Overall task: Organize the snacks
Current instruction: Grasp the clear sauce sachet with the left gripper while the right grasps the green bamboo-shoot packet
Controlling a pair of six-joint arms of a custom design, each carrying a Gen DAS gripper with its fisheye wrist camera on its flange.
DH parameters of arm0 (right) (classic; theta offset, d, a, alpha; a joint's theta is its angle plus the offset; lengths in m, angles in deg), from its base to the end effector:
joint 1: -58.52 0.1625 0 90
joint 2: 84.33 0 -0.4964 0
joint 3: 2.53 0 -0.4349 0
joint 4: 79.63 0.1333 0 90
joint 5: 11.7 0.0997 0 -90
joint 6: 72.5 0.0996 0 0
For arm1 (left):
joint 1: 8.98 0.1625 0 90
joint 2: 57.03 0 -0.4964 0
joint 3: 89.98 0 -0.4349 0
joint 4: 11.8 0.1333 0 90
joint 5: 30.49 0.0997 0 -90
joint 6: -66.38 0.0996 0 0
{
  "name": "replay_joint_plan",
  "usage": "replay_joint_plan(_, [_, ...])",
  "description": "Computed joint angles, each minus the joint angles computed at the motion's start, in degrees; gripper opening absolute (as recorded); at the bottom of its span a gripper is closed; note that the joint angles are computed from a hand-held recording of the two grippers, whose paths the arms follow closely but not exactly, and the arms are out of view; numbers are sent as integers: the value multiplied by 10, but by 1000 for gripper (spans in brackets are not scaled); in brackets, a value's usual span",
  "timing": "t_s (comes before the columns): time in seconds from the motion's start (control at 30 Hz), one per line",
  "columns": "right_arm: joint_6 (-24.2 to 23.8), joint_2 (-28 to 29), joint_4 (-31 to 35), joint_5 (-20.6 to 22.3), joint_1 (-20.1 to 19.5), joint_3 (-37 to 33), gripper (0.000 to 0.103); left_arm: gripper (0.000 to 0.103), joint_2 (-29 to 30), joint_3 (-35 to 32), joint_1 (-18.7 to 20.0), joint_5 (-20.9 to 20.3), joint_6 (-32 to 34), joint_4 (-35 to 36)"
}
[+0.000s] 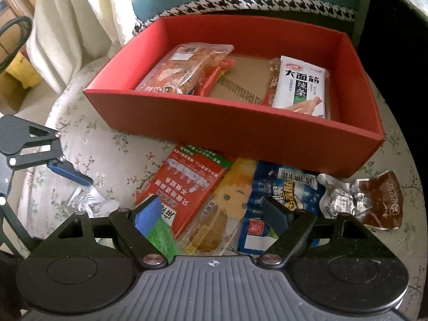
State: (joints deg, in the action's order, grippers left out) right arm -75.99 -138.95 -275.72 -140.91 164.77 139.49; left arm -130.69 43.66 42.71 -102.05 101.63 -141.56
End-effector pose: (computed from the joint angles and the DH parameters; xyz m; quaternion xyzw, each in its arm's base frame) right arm 0.1868 -0.3896 0.0916 0.1057 -0.9251 0.1888 0.3120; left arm -0.1299 -0.4303 0.1392 0.6044 0.7615 0.1690 0.1623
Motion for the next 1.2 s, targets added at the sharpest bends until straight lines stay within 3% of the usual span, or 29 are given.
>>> replay_joint_plan(0.1, [1,-1,5,4,-1,0,87,82,9,12,-1,1,7,-25])
replay_joint_plan(0.23, [4,-6,8,3,1,1,87,82,-23,56,-23,33,-2,-58])
replay_joint_plan(0.33, [4,-11,3,8,4,4,87,74,-47,74,-30,45,-64,-62])
replay_joint_plan(0.43, [2,-14,4,14,11,4,87,54,-63,88,-45,50,-145,-69])
replay_joint_plan(0.6, [-5,-12,-4,21,29,4,87,52,-80,107,-89,104,-274,-51])
replay_joint_plan(0.73, [-8,-12,2,30,38,2,87,54,-105,122,-89,118,-326,-69])
replay_joint_plan(0.8, [-9,-11,4,29,44,0,87,57,-112,121,-89,113,-327,-39])
replay_joint_plan(0.9, [-7,-12,7,40,47,-2,87,64,-129,141,-104,145,-323,-20])
replay_joint_plan(1.07, [-8,2,27,32,52,-8,87,68,-135,150,-100,140,-307,-30])
replay_joint_plan(1.13, [-26,7,38,24,56,-9,87,68,-132,147,-108,145,-304,-19])
replay_joint_plan(1.2, [-83,14,55,12,65,-12,87,68,-147,153,-120,156,-287,-5])
